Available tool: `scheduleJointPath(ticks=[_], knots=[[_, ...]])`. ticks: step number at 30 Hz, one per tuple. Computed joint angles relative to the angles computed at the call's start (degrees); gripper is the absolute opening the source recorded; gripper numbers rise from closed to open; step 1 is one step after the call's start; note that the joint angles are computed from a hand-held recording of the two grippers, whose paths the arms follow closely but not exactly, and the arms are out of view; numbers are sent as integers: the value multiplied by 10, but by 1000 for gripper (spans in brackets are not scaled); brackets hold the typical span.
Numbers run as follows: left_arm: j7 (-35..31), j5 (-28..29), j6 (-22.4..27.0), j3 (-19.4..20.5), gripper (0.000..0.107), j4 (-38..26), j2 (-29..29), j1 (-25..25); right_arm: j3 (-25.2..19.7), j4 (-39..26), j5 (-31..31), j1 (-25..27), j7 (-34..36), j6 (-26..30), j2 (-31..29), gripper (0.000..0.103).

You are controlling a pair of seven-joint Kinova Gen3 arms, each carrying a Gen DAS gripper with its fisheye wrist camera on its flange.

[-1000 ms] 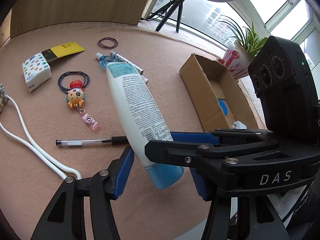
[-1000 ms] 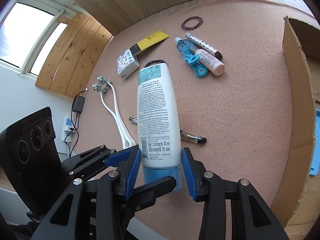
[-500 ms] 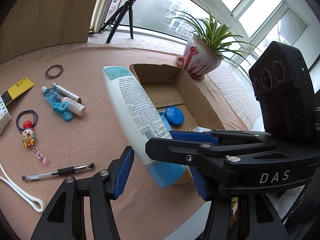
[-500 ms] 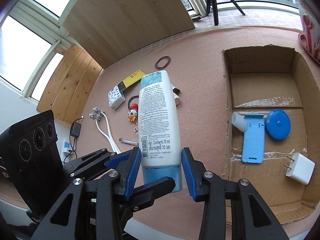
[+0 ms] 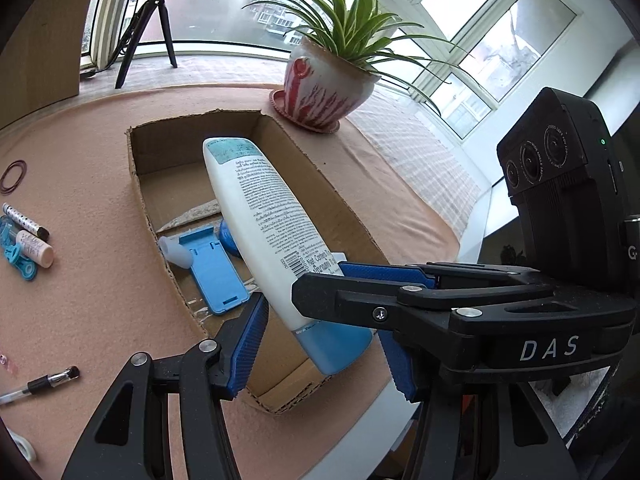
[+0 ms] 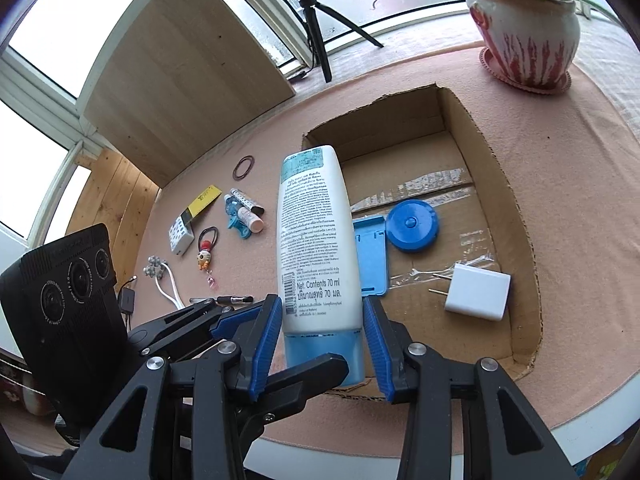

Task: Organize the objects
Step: 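Lift the white lotion tube with the right gripper and carry it into the box, then open the right gripper to drop the lotion tube in the box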

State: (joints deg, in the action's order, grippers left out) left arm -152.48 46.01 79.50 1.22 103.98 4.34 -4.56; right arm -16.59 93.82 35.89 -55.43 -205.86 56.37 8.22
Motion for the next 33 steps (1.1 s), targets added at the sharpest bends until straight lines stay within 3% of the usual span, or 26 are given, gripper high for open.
scheduleJointPath(ticks=[3,5,8,10,12,20,33], knots=[[4,-5,-18,8,59,4,-6,12,-3,9,2,-5,-17,12,-7,38],[15,-19,-59,11,65,14,-23,23,-6,8,2,-6,-20,24,-7,38],[39,-42,-91,10,67,15,-27,35,-9,-12,12,-19,-23,79,5,40],[42,-45,-89,4,67,12,-23,32,-8,-21,16,-26,-23,104,12,52],[37,-44,-84,-2,67,11,-23,24,-6,-23,23,-33,-33,118,15,54],[28,-50,-72,-26,67,3,-21,-15,2,-45,35,-38,-16,119,32,54],[44,-79,-65,-57,67,-48,27,-110,42,-114,28,-31,78,46,81,54]])
